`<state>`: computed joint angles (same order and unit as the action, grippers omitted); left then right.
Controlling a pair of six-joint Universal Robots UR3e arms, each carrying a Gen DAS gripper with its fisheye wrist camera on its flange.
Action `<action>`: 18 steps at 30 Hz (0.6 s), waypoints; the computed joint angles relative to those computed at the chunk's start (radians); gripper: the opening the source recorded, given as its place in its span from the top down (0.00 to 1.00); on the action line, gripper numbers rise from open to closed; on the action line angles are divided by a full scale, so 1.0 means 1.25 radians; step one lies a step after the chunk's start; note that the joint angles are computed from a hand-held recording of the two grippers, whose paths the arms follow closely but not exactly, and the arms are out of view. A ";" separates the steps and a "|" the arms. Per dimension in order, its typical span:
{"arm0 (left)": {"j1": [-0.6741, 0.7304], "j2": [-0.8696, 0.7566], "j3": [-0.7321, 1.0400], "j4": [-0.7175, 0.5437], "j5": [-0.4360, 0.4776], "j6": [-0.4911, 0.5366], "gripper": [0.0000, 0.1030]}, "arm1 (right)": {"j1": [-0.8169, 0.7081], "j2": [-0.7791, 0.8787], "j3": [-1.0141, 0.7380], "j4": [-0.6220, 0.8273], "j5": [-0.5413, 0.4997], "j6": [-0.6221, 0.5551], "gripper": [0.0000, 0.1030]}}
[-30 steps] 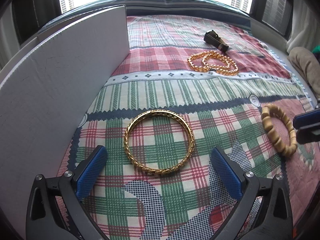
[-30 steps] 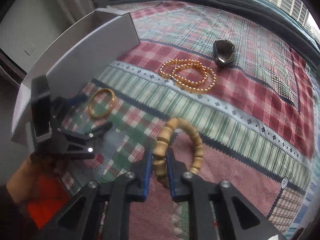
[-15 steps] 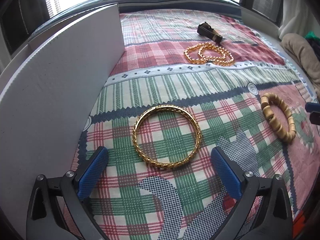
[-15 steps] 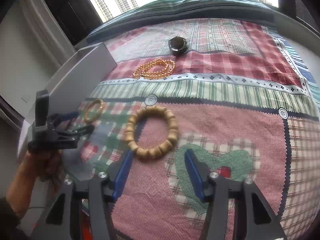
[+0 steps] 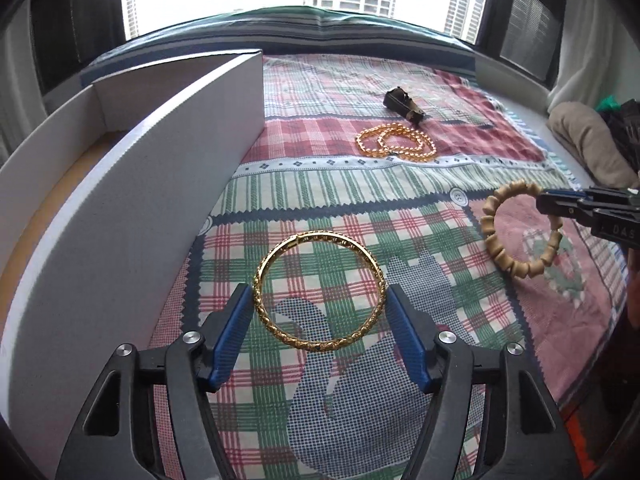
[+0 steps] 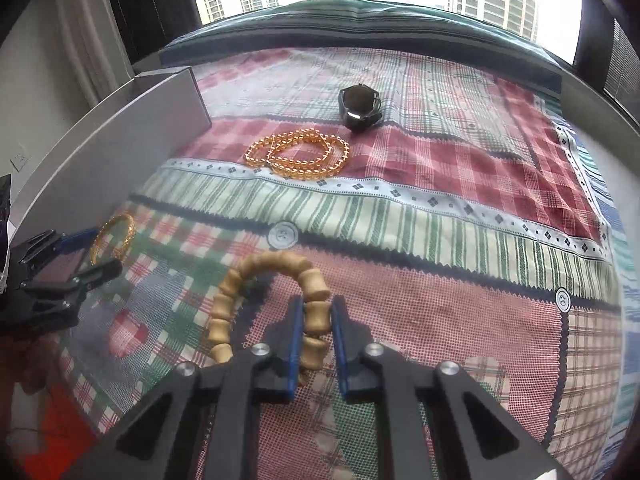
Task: Organize jewelry
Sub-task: 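Carry the bracelet and bangle into the white box and open both tools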
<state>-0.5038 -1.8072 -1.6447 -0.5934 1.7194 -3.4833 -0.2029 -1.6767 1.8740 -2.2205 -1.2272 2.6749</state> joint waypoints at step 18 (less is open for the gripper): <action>0.427 0.644 -0.027 -0.524 -0.221 0.084 0.33 | 0.362 0.278 -0.737 0.175 0.056 0.098 0.86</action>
